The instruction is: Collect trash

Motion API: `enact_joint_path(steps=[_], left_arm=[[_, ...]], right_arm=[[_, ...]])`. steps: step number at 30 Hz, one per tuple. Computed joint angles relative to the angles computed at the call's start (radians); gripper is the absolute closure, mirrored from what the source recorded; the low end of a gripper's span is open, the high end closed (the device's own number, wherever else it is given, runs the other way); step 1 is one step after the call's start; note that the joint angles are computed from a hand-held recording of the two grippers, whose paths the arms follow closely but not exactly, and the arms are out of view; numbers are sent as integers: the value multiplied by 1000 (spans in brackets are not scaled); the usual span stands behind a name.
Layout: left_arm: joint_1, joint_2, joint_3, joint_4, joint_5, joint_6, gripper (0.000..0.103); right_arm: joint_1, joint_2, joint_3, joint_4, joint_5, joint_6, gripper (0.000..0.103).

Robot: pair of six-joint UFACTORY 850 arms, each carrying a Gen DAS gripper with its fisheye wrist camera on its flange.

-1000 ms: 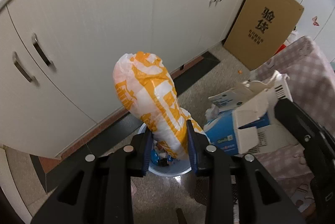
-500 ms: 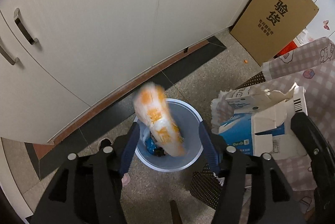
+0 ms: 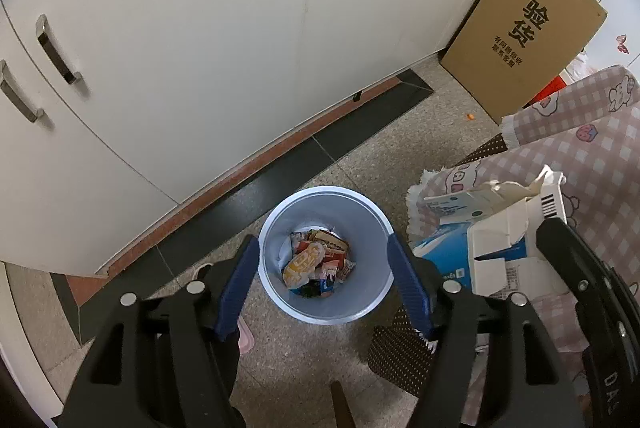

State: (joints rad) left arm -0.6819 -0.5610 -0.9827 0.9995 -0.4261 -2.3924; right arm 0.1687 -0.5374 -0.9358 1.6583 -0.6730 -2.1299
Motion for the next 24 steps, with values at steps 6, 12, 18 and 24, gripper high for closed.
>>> enact_joint_path(steps=[6,12,18,24], left_arm=[[-1,11,21,-17,-7,-11,36],[5,20,45,-23,-12,-37,35],[13,21,62,-14,13,-60,35],[-9,41,62,-9,-15,-69,35]], right_arm=[[15,-4,1,-1,1,4,100],[25,-30,-23,3,-28,30,98],[37,-80,-59,-27,-2,92,44],[34,-45,-23,-13,39,41,44]])
